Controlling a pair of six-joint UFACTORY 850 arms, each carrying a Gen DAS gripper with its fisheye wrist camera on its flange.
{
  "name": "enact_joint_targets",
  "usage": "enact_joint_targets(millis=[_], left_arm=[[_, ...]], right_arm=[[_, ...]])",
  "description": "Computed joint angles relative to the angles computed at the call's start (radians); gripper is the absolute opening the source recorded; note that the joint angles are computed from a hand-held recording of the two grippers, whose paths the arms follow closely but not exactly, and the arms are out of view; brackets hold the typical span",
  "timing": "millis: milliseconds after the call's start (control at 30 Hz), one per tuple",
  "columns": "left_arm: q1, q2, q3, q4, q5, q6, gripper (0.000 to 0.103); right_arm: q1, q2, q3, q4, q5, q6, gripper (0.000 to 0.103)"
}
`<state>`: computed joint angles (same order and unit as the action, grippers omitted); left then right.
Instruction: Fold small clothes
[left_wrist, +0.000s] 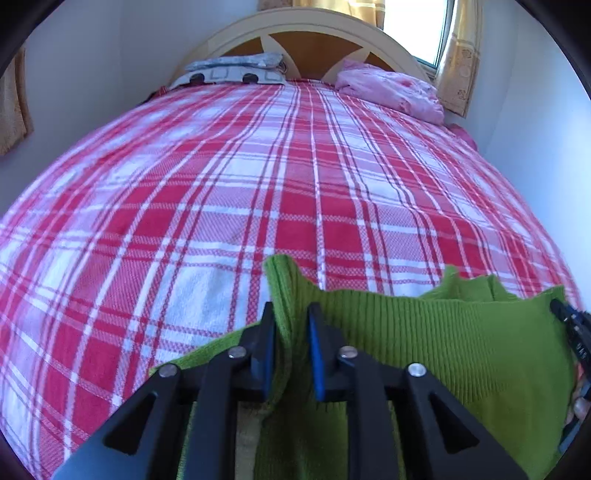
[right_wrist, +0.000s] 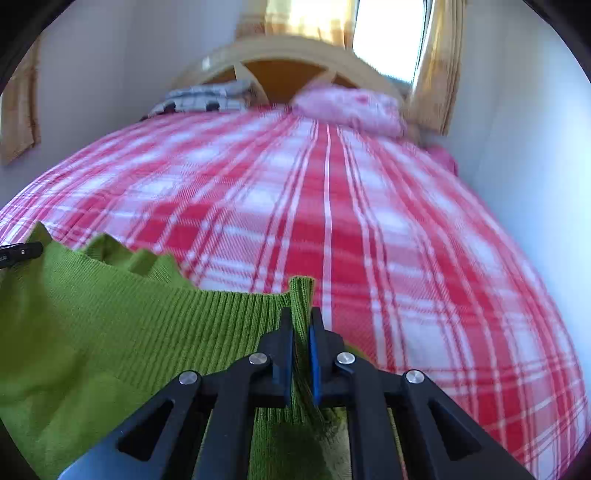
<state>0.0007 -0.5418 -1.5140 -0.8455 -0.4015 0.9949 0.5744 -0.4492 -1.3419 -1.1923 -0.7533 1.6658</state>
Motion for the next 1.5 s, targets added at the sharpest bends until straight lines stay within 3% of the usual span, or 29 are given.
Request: enact_joint_targets(millis=[67,133,233,333,433,500,633,767,933,1100,1267,1400,1500], left_arm=[[-0.015,-0.006,-0.008,0.142,0.031,-0.129,0.032],[-0.022,-0.003,-0.008,0.240,0.058,-0.240,0.050],[-0.005,-0.004,-0.030,0.251,-0.010,-0.257,0.051],[0.026,0.077,0.044,0.153,-0.007,-0.114,0.053],[0.041,0.177,0.152,0.103,0.038,0.009,0.066],[0.056,0.258,0.248,0.027,0.029,0.130,0.066],[0.054,0.370,0.389,0.001,0.018,0.187,0.067],[0.018,0.462,0.515,0.049,0.089,0.159,0.072],[-0.010,0.507,0.581,0.198,0.147,-0.005,0.073],[-0.036,0.536,0.633,0.389,0.224,-0.186,0.073],[-0.021,0.565,0.643,0.293,0.199,-0.111,0.073],[-0.008,0.592,0.662,0.196,0.205,-0.025,0.086],[-0.004,0.605,0.673,0.138,0.213,0.032,0.087]], right_arm=[[-0.008,0.000,-0.001,0.013,0.015,-0.007,0.008],[-0.021,-0.025,-0.035,0.103,0.011,-0.092,0.011],[-0.028,-0.039,-0.055,0.159,-0.002,-0.134,0.013],[0.013,0.041,0.020,0.026,-0.053,0.065,0.013],[0.106,0.149,0.116,-0.105,-0.174,0.247,0.013],[0.160,0.190,0.148,-0.082,-0.201,0.247,0.013],[0.255,0.217,0.195,0.026,-0.140,0.223,0.013],[0.308,0.192,0.214,0.066,-0.129,0.271,0.013],[0.300,0.159,0.241,0.109,-0.074,0.365,0.013],[0.302,0.144,0.237,0.099,-0.092,0.370,0.015],[0.313,0.112,0.201,0.125,-0.154,0.312,0.017],[0.306,0.146,0.243,0.087,-0.107,0.380,0.019],[0.303,0.168,0.272,0.052,-0.070,0.436,0.023]])
